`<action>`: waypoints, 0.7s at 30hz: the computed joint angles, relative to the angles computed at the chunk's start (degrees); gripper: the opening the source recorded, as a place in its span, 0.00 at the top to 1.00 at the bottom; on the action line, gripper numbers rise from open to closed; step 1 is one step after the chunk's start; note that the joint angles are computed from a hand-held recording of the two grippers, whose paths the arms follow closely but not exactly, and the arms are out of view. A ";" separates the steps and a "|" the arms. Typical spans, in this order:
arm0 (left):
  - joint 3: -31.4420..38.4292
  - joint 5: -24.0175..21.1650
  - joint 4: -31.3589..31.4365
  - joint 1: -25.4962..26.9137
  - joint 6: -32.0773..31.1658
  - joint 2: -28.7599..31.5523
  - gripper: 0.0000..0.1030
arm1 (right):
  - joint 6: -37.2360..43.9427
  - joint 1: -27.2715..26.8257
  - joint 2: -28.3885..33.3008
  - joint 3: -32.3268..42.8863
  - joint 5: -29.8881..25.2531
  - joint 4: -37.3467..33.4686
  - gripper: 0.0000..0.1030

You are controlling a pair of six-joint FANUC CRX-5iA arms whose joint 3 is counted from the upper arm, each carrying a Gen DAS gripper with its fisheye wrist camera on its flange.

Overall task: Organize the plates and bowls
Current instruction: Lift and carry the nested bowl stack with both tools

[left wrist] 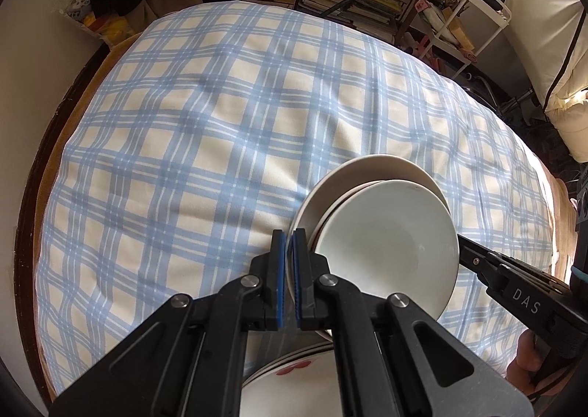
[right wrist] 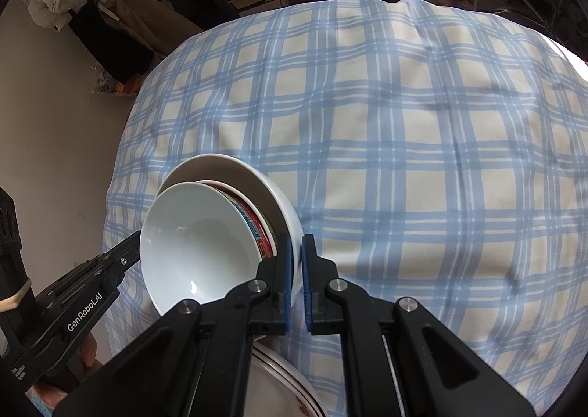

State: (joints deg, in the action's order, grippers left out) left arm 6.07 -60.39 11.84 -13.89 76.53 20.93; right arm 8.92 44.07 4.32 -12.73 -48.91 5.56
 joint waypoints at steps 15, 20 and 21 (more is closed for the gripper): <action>1.31 -2.19 0.24 0.06 -3.22 0.59 0.98 | 4.90 0.03 0.73 1.78 -3.36 -0.46 0.95; -0.06 -0.39 0.92 0.09 -3.32 0.10 0.98 | 7.88 -1.80 1.25 2.61 -3.32 -4.22 0.93; -0.20 -0.28 1.17 0.18 -2.99 0.10 0.98 | 7.50 -1.75 1.04 2.16 -2.70 -4.10 0.93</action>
State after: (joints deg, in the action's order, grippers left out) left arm 5.87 -60.67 13.01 -13.72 73.55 21.03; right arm 16.43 42.32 5.36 -10.57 -51.61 1.46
